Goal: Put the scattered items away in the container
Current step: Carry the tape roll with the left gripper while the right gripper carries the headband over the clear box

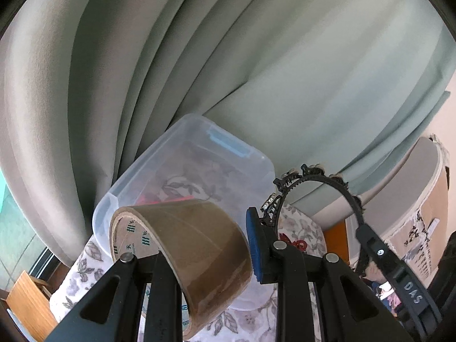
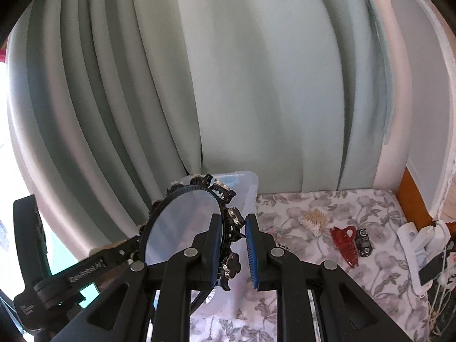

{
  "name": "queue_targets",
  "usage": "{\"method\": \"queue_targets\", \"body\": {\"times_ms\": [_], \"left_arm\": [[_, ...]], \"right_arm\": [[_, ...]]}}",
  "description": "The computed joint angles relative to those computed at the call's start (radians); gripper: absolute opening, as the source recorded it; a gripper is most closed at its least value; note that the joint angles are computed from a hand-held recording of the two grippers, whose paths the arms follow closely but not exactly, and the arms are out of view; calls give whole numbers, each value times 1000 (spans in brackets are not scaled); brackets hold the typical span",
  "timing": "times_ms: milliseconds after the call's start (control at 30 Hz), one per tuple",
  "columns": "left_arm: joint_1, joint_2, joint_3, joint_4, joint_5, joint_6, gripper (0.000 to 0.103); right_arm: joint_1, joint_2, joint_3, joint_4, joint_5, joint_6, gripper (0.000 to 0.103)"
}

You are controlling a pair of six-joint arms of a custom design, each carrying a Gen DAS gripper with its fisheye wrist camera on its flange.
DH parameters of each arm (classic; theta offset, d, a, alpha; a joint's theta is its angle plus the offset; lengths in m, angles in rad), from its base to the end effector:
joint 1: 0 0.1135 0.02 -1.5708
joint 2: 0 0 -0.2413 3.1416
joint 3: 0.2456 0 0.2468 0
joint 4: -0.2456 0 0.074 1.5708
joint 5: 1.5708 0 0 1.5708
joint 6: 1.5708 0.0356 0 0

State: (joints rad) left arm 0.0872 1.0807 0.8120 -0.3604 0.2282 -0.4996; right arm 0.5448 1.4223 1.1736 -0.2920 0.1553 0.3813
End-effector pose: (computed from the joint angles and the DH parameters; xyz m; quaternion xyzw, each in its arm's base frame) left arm 0.2408 0.0130 0.2567 -0.2066 0.8625 -0.1916 0.4204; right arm 0.2805 0.1636 0.2952 -0.0328 0.8679 0.1590 0.4695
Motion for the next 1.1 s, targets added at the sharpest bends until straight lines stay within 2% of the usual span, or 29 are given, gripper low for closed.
{"method": "queue_targets", "body": {"times_ms": [500,1100], "left_arm": [[63,25,-41,138,123,12,25],[38,136,-46,259,126,29,25]], "right_arm": [[-21,113,57,-8,1,1,19],[-15,241,136,-14,-39,-45,18]]}}
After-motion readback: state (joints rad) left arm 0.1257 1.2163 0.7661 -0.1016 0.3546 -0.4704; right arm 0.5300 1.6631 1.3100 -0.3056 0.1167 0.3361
